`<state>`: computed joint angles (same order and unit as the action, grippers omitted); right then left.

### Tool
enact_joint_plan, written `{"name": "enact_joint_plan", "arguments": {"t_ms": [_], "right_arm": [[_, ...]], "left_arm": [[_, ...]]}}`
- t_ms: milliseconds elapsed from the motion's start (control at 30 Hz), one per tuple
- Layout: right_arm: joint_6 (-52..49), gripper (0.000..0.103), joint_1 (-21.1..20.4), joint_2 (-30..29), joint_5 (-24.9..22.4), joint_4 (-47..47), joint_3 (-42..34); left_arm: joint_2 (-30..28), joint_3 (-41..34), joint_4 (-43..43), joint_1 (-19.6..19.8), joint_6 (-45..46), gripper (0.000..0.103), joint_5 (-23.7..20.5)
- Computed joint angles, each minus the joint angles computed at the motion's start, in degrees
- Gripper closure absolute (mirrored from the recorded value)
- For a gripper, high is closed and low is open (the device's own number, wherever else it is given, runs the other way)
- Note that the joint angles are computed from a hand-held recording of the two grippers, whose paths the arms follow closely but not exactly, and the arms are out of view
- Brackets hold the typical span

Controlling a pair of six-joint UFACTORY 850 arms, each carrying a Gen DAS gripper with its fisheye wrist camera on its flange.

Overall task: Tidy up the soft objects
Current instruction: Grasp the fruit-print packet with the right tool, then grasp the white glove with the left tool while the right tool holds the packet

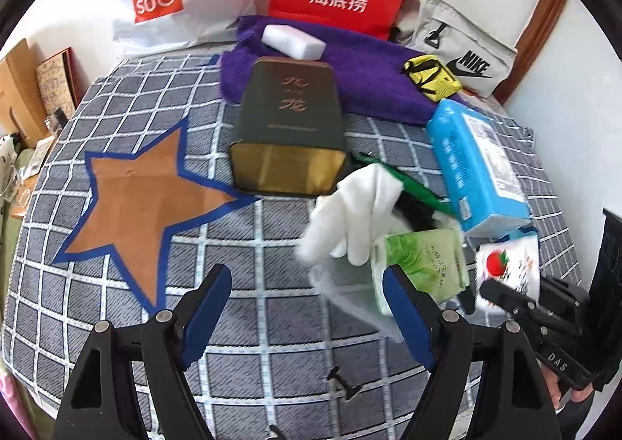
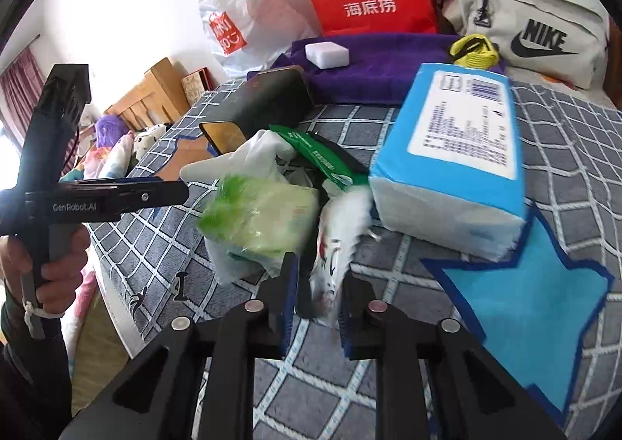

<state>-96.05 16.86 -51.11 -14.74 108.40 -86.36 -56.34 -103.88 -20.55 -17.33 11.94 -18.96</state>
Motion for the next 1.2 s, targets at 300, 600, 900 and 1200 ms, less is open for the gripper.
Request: {"name": "enact_joint_plan", "arguments": {"t_ms": [300,600,900,1200], "right_arm": [[-4.5,0.097,-1.2,1.7,0.0,7.2,4.0],[5.0,0.098,-1.3,0.3,-0.3,-2.5,2.1],[-2.8,0.098,-1.7,2.2,0.7,7.2,4.2],[-13.0,0.098,-1.5,4.4,5.8,20.1,6.7]], "left_arm": [[-5.7,-9.5,5.7,-1.6,-7.2,0.024,-1.4],[-15.0,-23.2,13.3,-2.8,-15.3,0.058,-8.8],[-9.4,-14.6,-1.8,-1.1,-2.4,0.083,-5.1],[-0.2,-0.9,-15.1,0.6,9.6,0.084,2.7]]}}
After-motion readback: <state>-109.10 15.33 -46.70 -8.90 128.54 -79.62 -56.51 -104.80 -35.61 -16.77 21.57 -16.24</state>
